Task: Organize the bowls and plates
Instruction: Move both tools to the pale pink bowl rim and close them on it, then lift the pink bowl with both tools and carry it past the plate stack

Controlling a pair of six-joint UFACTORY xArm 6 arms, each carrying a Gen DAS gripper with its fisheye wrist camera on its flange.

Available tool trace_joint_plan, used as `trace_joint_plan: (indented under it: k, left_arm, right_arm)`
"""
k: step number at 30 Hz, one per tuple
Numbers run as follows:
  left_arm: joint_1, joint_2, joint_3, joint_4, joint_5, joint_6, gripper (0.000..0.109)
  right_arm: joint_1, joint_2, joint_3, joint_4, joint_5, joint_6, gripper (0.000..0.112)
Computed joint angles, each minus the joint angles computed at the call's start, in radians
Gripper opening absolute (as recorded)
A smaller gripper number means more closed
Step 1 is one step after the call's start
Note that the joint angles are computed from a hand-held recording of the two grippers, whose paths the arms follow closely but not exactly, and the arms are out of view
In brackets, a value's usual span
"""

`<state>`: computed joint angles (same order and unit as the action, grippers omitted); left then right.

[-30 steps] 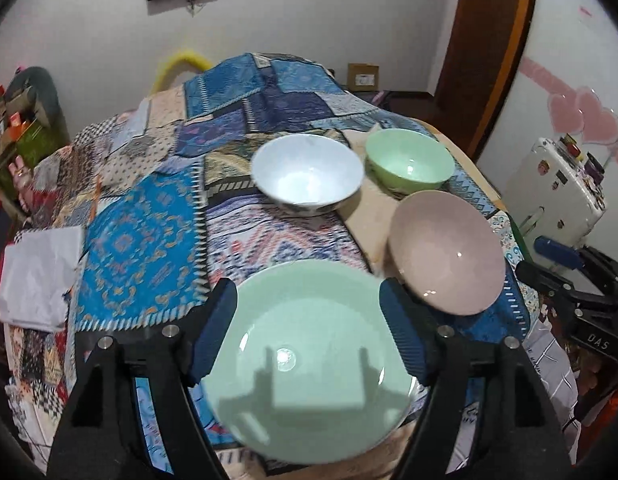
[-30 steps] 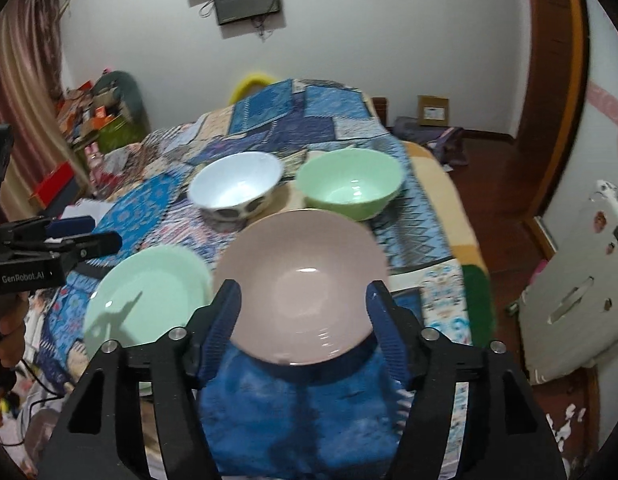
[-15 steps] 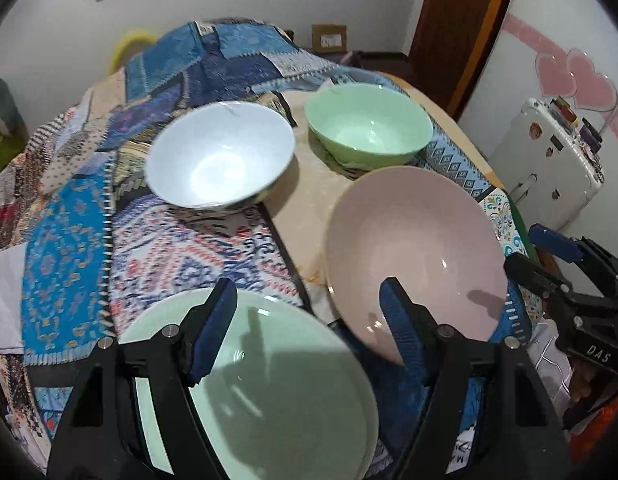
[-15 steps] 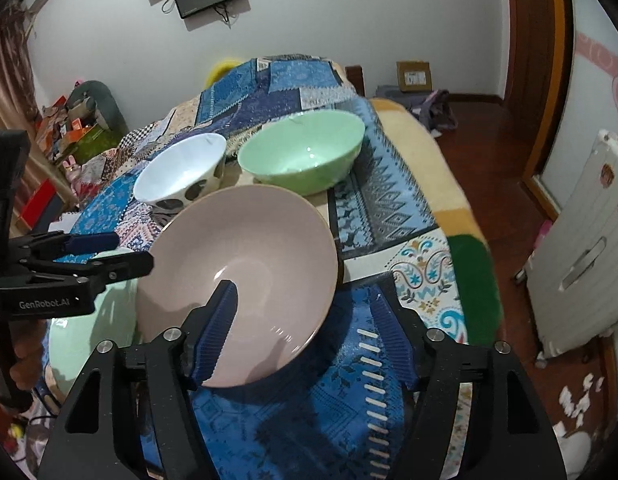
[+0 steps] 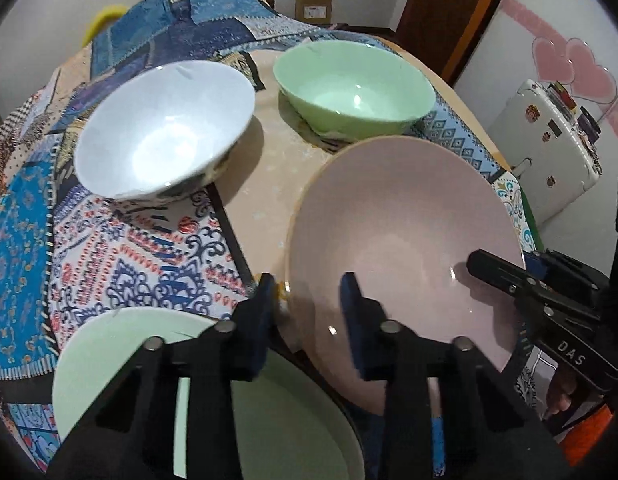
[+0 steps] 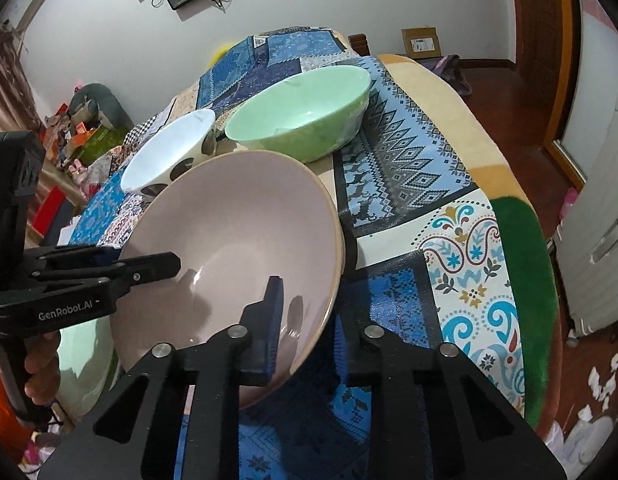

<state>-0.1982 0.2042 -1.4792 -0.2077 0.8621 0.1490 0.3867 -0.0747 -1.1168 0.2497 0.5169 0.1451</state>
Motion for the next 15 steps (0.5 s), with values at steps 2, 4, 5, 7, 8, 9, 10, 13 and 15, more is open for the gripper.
trace_joint_plan:
  k: [2, 4, 5, 7, 8, 9, 10, 13, 15]
  left_arm:
    - [-0.002, 0.003, -0.001, -0.021, 0.008, 0.015, 0.023]
    - [-0.011, -0.005, 0.011, 0.0, -0.007, 0.001, 0.023]
    - [-0.013, -0.008, 0.014, 0.003, -0.011, 0.001, 0.023]
    - [-0.013, -0.01, 0.012, 0.004, -0.007, -0.005, 0.023]
    - [-0.012, -0.009, 0.009, 0.0, -0.004, -0.007, 0.023]
    - [-0.01, -0.011, 0.008, -0.004, 0.001, -0.008, 0.023]
    - [-0.009, -0.014, 0.009, -0.007, 0.002, -0.007, 0.023]
    - [-0.003, -0.045, 0.032, -0.02, -0.004, 0.002, 0.023]
    - [-0.001, -0.068, 0.048, -0.025, -0.009, 0.005, 0.023]
  right_arm:
    - [-0.002, -0.001, -0.001, 0.0, 0.003, 0.005, 0.019]
    - [-0.003, -0.005, -0.005, -0.01, 0.013, 0.023, 0.019]
    - [-0.002, 0.003, -0.014, -0.016, 0.014, 0.032, 0.019]
    - [-0.001, 0.003, -0.02, -0.025, 0.018, 0.048, 0.019]
    - [-0.001, -0.005, -0.017, -0.024, 0.019, 0.053, 0.019]
    - [0.001, -0.003, -0.021, -0.028, 0.018, 0.058, 0.019]
    - [0.002, -0.003, -0.025, -0.031, 0.019, 0.061, 0.019]
    - [0.006, -0.014, -0.029, -0.044, 0.019, 0.07, 0.019]
    - [0.012, -0.027, -0.031, -0.06, 0.018, 0.082, 0.019]
